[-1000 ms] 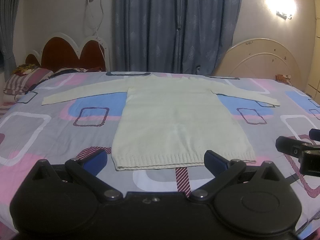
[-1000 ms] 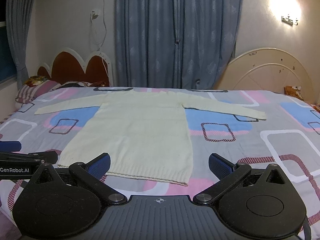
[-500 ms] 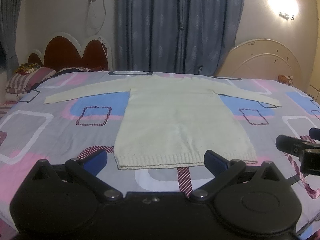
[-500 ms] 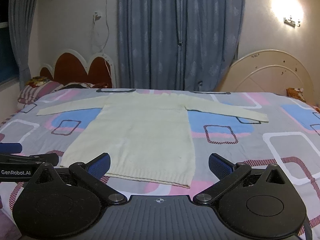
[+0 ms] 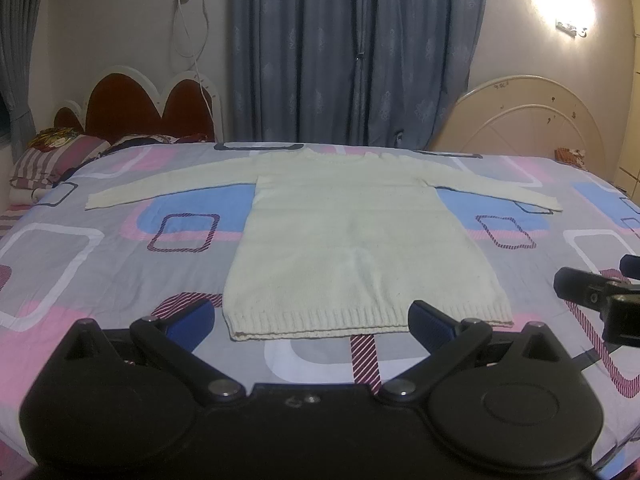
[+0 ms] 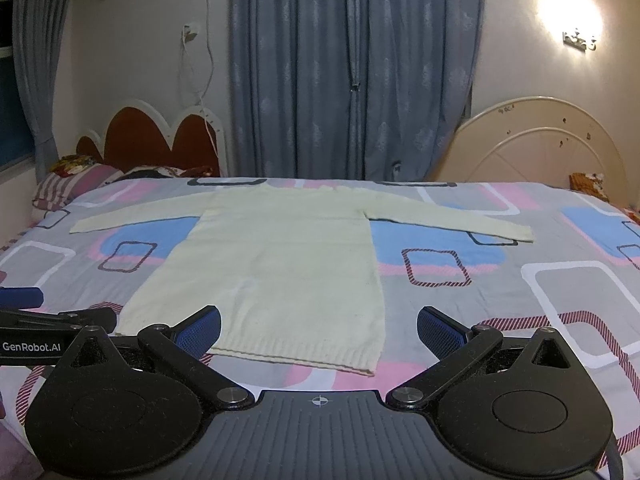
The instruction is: Fold small clothes
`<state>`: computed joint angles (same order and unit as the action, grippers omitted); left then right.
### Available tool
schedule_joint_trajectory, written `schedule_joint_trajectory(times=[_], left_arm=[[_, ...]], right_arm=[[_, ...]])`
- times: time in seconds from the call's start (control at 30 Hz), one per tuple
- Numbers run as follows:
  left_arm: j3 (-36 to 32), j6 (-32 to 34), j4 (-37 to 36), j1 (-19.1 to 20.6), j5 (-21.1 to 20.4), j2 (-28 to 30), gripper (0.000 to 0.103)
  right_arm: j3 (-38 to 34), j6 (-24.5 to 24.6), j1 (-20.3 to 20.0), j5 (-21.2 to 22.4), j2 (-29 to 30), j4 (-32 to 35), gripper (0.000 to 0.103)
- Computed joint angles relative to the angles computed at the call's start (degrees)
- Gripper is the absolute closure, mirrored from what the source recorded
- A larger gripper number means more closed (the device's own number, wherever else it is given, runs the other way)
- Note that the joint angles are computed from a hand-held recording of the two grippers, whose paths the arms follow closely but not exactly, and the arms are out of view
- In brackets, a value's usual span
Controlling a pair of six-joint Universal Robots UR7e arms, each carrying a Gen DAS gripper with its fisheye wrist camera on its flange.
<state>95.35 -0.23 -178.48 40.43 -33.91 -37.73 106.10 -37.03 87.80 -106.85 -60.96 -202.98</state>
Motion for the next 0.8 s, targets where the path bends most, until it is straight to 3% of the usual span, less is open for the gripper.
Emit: schedule_joint_trajectory(times=[0.7, 0.8], left_arm=[[-1.98, 1.03, -0.09, 0.4, 0.22, 0.79, 0.0], [-3.54, 0.22, -0.14, 1.37, -2.77, 0.82, 0.0]], right_arm=[[-0.81, 0.88, -0.25, 0.09, -0.26, 0.72, 0.0], [-2.61, 1.32, -0.17, -1.0, 0.59, 0.7, 0.0]])
